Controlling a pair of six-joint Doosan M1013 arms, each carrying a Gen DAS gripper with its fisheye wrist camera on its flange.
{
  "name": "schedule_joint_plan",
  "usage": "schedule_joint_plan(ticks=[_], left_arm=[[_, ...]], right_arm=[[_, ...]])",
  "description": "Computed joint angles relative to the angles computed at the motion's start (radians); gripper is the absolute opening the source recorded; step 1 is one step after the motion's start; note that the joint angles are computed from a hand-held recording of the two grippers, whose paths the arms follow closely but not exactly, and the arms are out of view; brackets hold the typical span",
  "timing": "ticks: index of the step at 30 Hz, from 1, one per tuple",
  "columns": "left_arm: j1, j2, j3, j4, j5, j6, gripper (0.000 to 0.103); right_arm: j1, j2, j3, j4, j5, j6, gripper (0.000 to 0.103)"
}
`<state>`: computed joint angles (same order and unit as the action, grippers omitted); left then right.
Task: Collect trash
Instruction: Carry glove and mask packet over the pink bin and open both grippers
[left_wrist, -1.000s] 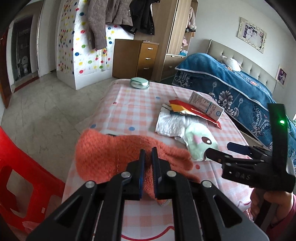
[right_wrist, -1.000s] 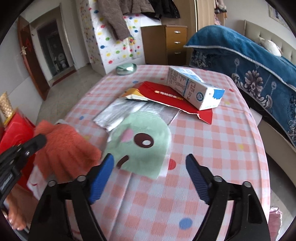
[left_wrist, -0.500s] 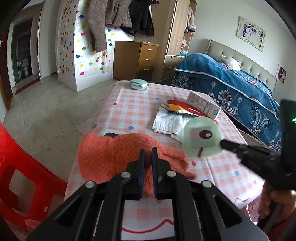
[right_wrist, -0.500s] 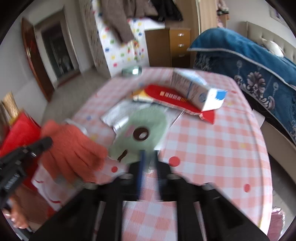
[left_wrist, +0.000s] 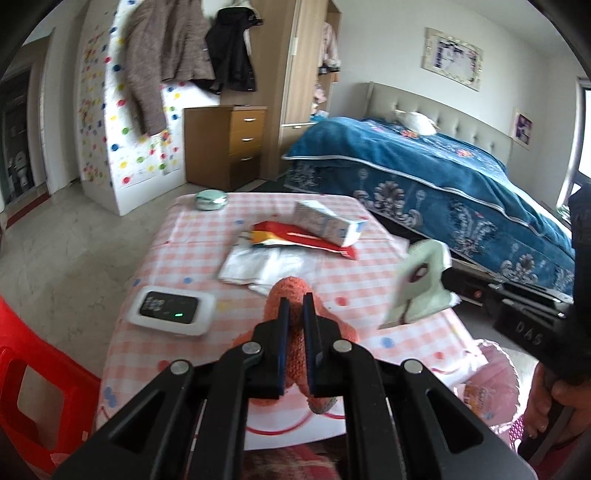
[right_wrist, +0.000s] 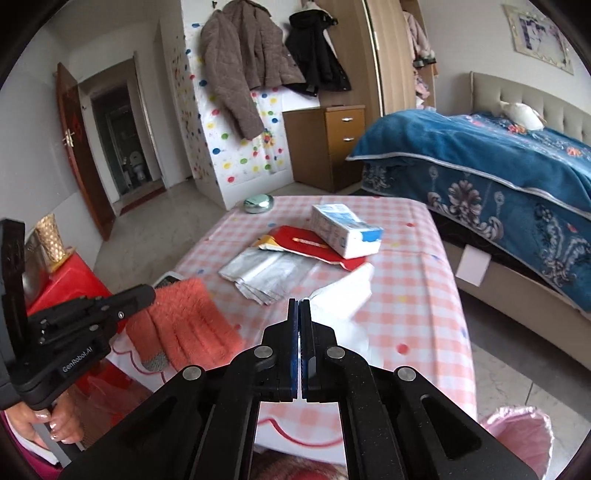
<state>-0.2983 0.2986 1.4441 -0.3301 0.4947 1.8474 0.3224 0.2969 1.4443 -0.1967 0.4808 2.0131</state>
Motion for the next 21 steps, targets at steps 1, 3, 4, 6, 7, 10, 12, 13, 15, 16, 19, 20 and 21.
schedule_joint_plan(ticks=[1,3,4,6,7,10,12,13,15,16,19,20,21], left_arm=[[-0.007,-0.002,0.0,-0.013,0.002,0.019,0.006],[-0.02,-0.007,0.004,-0.033,0.0,0.053,0.006],[-0.027,-0.009,0.005,-0.05,-0.001,0.077,0.006],[-0.045,-0.011,0.005,-0.085,0.001,0.125,0.006],[-0.052,-0.012,0.007,-0.099,0.001,0.145,0.006],[-0.079,-0.009,0.004,-0.167,0.012,0.227,0.006],[-0.097,-0.003,0.002,-0.217,0.024,0.291,0.006],[-0.109,0.001,0.0,-0.244,0.034,0.327,0.006],[-0.131,0.011,-0.007,-0.298,0.06,0.391,0.006],[-0.141,0.014,-0.008,-0.317,0.071,0.413,0.006],[-0.177,0.028,-0.014,-0.38,0.102,0.5,0.006],[-0.187,0.032,-0.016,-0.395,0.107,0.522,0.006],[-0.199,0.037,-0.018,-0.412,0.115,0.548,0.006]], right_arm=[[-0.001,-0.009,0.009,0.0,0.0,0.005,0.0],[-0.008,-0.034,0.036,-0.01,-0.005,0.024,0.0],[-0.01,-0.041,0.047,-0.018,-0.009,0.035,0.0],[-0.016,-0.066,0.078,-0.054,-0.015,0.081,0.0],[-0.019,-0.081,0.098,-0.081,-0.015,0.116,0.0],[-0.023,-0.108,0.135,-0.157,-0.01,0.207,0.0],[-0.03,-0.139,0.171,-0.229,0.003,0.292,0.0],[-0.031,-0.154,0.187,-0.261,0.011,0.332,0.0],[-0.036,-0.19,0.229,-0.336,0.036,0.431,0.0],[-0.038,-0.201,0.24,-0.357,0.046,0.459,0.0],[-0.044,-0.239,0.283,-0.44,0.113,0.568,0.0],[-0.047,-0.246,0.291,-0.45,0.127,0.583,0.0],[-0.052,-0.265,0.314,-0.474,0.16,0.624,0.0]])
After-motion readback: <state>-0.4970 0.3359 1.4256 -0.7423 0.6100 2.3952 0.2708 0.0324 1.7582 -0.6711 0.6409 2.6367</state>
